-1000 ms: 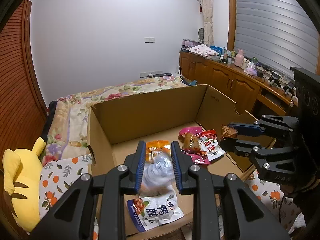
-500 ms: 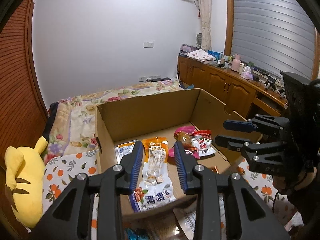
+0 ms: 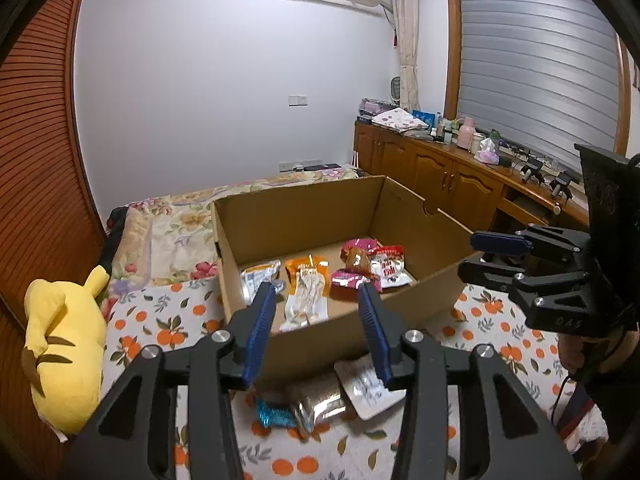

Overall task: Organize snacks
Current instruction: 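Move both open grippers back toward the snacks beside the box, then lower the right gripper onto the white red-label packet while the left gripper approaches the blue foil wrapper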

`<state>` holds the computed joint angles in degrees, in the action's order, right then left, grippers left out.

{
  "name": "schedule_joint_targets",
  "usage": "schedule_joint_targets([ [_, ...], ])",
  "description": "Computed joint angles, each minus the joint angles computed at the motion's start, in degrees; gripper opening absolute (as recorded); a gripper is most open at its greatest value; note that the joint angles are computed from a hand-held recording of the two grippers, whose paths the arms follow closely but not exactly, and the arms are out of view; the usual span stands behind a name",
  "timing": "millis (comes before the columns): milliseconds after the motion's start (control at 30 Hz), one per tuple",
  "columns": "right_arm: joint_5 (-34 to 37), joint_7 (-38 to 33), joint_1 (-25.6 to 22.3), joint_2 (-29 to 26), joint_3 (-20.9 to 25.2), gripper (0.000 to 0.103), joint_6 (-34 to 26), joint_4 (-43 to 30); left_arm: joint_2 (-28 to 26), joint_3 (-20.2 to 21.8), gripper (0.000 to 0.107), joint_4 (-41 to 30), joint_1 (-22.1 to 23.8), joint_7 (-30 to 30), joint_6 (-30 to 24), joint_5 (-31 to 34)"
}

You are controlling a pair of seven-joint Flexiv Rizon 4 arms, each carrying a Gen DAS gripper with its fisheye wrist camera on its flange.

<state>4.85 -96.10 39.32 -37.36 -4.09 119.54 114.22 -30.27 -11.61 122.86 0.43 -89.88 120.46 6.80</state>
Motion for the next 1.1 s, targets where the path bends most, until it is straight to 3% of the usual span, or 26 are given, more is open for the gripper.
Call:
schedule_joint_targets([
  [533,3.86,-0.54,3.0,-0.56,0.09,0.052,1.07,4.14,-2.27,4.17,0.045,7.26,-2.43,-0.86,5.15,-2.05],
  [1100,0.22,3.33,3.88,-6.19,-2.0,0.056,-4.87,2.14,-6.46,2.9,0.045,9.19,0.89,-3.15,6.5,-0.26],
])
